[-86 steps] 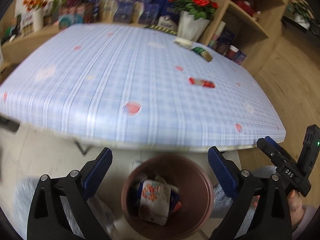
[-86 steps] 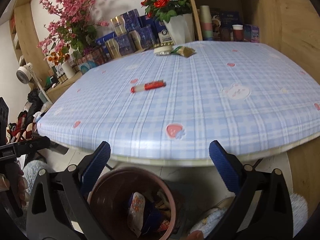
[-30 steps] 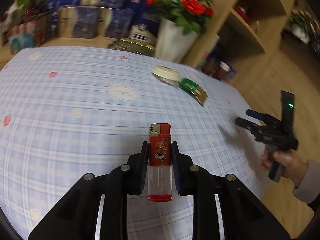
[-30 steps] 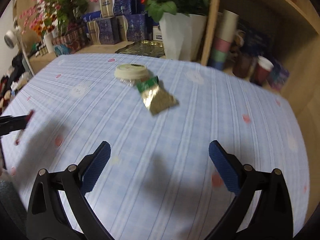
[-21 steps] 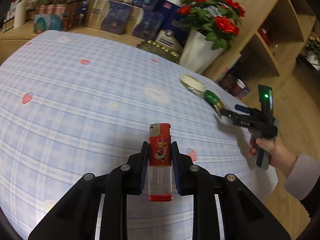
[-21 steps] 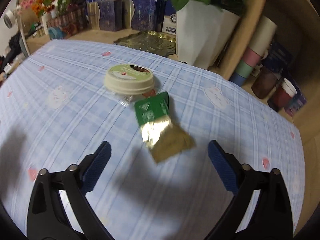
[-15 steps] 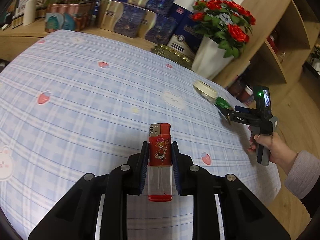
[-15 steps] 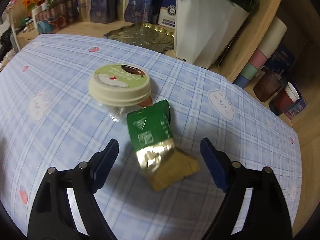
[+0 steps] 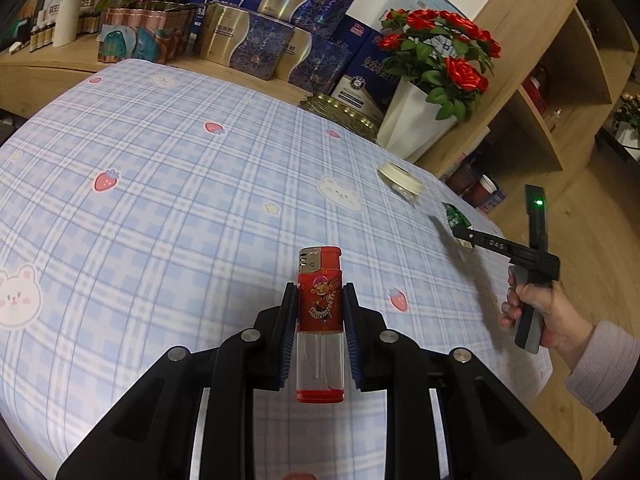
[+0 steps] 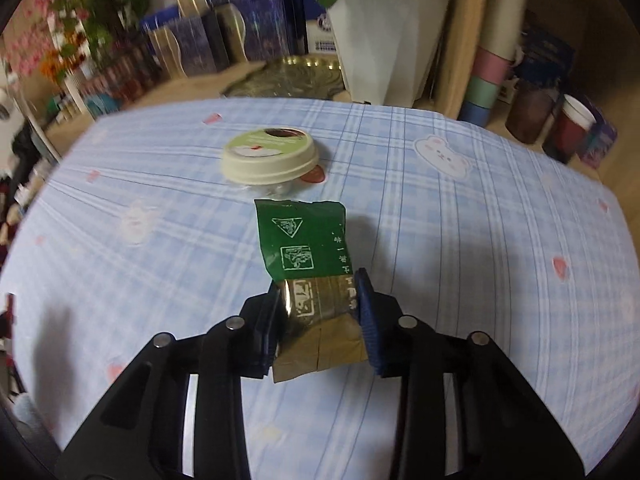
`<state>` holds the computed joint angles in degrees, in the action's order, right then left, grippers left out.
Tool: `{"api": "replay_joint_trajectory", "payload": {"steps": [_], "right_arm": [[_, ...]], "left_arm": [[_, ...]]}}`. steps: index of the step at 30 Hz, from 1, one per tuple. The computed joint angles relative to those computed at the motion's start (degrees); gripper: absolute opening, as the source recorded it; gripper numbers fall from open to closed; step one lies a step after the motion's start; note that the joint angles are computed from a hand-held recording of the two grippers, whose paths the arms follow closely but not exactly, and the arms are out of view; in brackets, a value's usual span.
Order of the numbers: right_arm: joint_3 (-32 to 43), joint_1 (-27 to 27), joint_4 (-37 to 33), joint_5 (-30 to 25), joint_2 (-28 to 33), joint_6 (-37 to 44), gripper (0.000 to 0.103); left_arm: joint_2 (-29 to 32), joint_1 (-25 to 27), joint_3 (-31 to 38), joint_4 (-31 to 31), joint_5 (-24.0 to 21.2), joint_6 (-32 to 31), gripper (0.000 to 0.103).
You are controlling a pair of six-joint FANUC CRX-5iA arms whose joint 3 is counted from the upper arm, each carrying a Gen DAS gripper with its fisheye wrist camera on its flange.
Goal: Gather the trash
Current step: 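Carry the tea packet toward the bin with the right tool while the left tool carries the lighter, then open the left tool over the bin to drop the red lighter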
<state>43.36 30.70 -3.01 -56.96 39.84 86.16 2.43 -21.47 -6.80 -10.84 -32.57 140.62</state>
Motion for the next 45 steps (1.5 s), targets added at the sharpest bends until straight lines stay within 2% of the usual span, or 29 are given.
{"api": "replay_joint_trajectory", "payload": {"steps": [8,17,20,23,27,32,37,41,45], "right_arm": [[-21.9,0.3,-6.7,10.0,-16.3,0.1,0.037],[-46.4,4.2,-7.5,22.0,-35.6,-2.7,0.037],[-52.1,5.0,-11.9,24.0,-41.0,-2.6,0.037],[-57.8,7.7,-11.0,26.0,-45.5,-5.5,0.037],[-63.5,11.1,-8.9,28.4,-50.1,-9.7,0.037],[-70.7,15.7,-1.8,31.8,-55.1,-17.4,0.037],[-75.6,17.6,2.0,34.3,-58.4,-22.5,0.037],[-78.1,18.3,5.5,35.2,-59.9,-25.6,0.037],[-79.4,18.2,5.9,35.5,-60.6,-26.2,0.037]], "left_arm": [[-2.0,-3.9,-0.5,-1.5,-1.4,2.2,0.022],[-4.0,-10.2,-0.2,-4.3,-5.2,4.8,0.022],[-4.1,-12.8,-0.2,-4.7,-6.2,5.2,0.022],[-4.0,-15.1,-0.5,-5.0,-6.8,5.9,0.022],[-3.9,-18.2,-1.0,-6.0,-7.7,7.6,0.022],[-3.3,-21.8,-1.3,-7.4,-9.5,9.7,0.022],[-2.0,-24.1,-1.9,-6.7,-10.6,9.7,0.022],[-0.6,-24.7,-2.8,-4.8,-9.4,9.2,0.022],[1.2,-24.1,-4.4,-0.1,-6.6,6.3,0.022]]}}
